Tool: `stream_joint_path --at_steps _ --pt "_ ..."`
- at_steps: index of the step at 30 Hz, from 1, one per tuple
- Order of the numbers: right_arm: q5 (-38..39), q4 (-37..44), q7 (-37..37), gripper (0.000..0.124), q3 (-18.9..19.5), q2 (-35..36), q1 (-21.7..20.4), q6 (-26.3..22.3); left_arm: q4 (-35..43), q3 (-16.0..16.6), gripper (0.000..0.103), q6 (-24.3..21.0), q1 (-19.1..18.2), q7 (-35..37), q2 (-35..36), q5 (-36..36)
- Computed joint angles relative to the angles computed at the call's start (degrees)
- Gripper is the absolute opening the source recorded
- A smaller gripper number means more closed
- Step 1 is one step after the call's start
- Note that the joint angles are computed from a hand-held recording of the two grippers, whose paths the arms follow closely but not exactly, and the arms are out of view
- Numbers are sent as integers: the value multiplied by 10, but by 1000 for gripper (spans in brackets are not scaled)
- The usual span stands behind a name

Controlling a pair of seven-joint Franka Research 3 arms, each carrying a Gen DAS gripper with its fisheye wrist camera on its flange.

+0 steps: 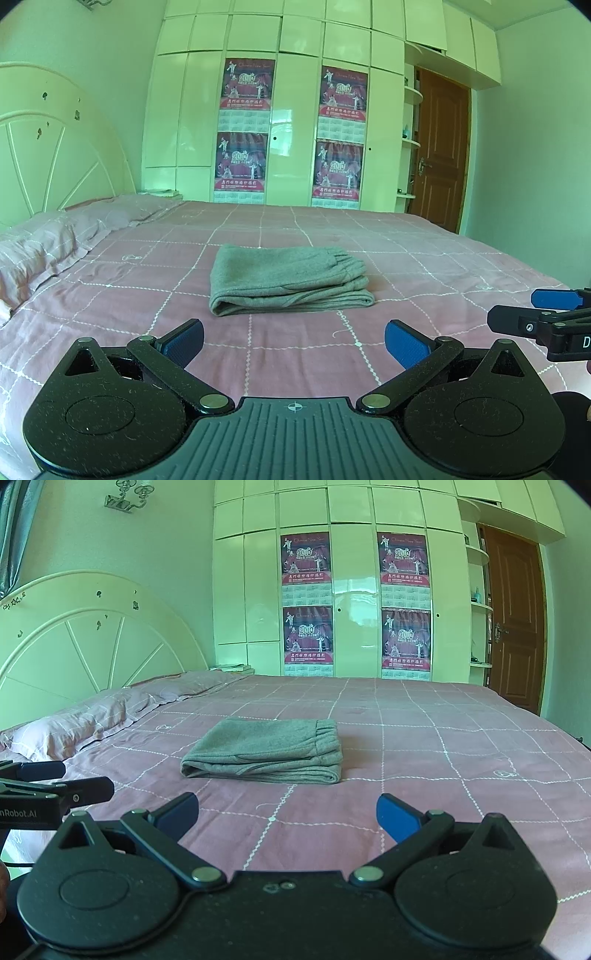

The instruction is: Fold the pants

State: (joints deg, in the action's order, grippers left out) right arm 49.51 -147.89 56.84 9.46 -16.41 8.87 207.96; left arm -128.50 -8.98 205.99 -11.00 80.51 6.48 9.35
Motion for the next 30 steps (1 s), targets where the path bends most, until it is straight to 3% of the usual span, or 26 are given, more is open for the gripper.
stream_joint_path --at_steps 30 --pt "-4 0 2 97 -1 -1 -1 -3 0 -1 103 3 5 -10 0 15"
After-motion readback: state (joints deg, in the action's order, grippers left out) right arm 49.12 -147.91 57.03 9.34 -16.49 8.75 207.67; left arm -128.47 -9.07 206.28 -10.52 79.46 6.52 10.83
